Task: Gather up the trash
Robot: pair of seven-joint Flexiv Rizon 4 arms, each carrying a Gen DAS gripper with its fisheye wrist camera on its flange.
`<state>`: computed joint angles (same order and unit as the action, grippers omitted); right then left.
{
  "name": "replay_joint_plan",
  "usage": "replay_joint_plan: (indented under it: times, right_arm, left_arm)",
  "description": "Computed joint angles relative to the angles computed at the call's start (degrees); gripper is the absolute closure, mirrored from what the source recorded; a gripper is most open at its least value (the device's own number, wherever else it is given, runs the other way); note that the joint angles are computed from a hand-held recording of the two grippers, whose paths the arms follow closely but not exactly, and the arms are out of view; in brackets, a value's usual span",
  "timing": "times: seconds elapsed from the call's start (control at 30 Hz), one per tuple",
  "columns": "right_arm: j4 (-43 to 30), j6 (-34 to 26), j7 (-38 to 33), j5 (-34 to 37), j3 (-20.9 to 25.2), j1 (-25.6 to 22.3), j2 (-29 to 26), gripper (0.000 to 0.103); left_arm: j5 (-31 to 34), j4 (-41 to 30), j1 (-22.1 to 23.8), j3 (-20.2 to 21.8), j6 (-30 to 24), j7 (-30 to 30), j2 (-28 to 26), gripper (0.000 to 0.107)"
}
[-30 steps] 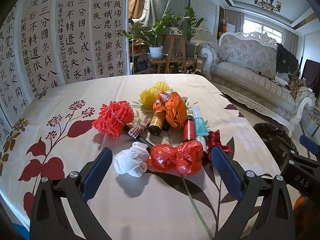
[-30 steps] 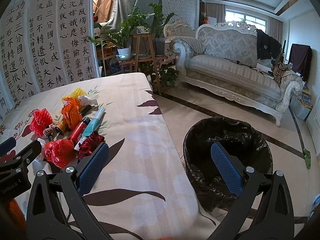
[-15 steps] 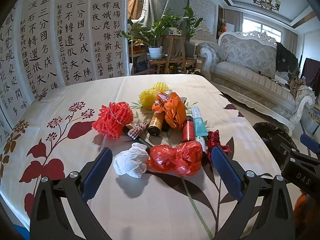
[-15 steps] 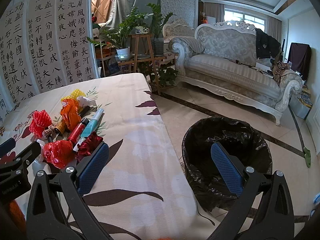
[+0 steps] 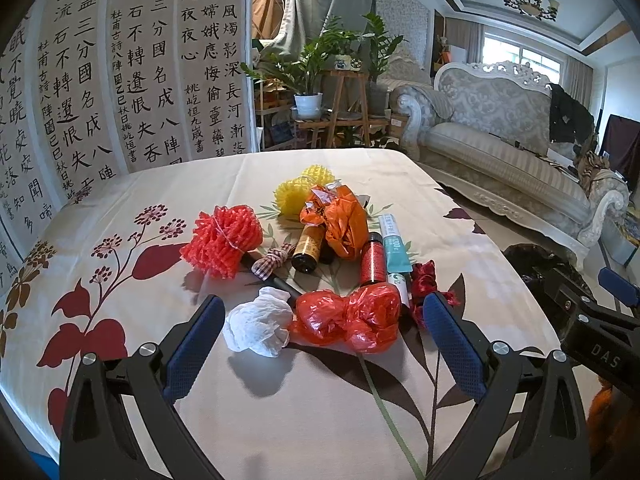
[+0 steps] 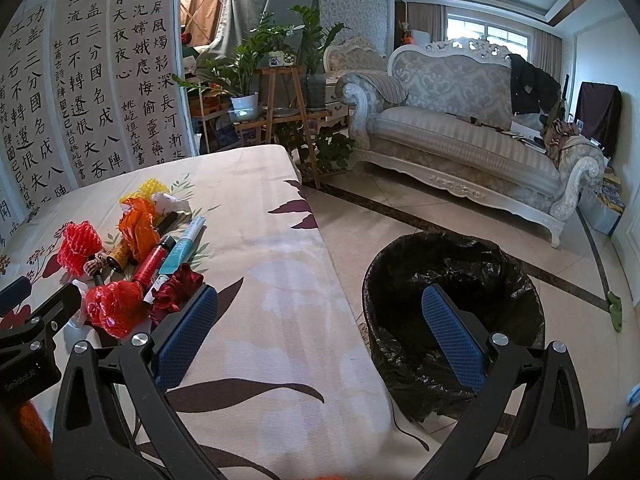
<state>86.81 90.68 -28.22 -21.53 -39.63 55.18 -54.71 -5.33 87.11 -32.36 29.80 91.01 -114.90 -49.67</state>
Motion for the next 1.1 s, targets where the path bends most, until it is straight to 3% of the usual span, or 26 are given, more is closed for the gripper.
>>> replay_joint_plan:
  times: [0.33, 0.53, 0.7, 0.73, 0.83, 0.9, 1.1]
  right_arm:
    - [0.0, 0.0, -0.2, 0.2, 0.2, -0.1, 0.1, 0.003]
    - [-1.3, -1.2, -0.6, -0.4, 2.9, -2.1, 0.2, 0.003]
    - [-3.7, -3.2, -1.3, -2.9, 7.7, -5.1, 0.6, 0.019]
    - [-4.2, -3.3, -1.4, -3.5, 8.6, -5.7, 0.5, 0.019]
    - [-5.7, -4.0, -1.8, -5.3, 11.2, -7.1, 0.5, 0.031]
    - [-6.9, -4.3, -2.5, -6.5, 13.5, -8.5, 0.4, 0.032]
    - [-12.2, -6.5, -6.1, -9.0, 21.2, -12.6, -1.0, 0.042]
  left_arm:
    - [0.9, -0.7, 0.6, -0.9, -0.9, -0.1, 0.1, 0.010]
    - [2.1, -0.5, 2.0, -2.5, -1.5, 0.7, 0.9, 0.010]
    - [2.8, 0.5, 2.8, -3.0, -0.7, 1.1, 1.5, 0.011]
    - [2.9, 0.6, 2.7, -2.8, -0.6, 1.3, 1.6, 0.014]
    - [2.5, 0.9, 2.2, -1.6, -2.0, 1.1, 1.7, 0.041]
    - [2.6, 1.9, 4.1, -3.7, -1.7, 1.5, 2.6, 0.041]
    - [2.8, 4.3, 4.2, -2.4, -0.8, 0.9, 3.6, 0.048]
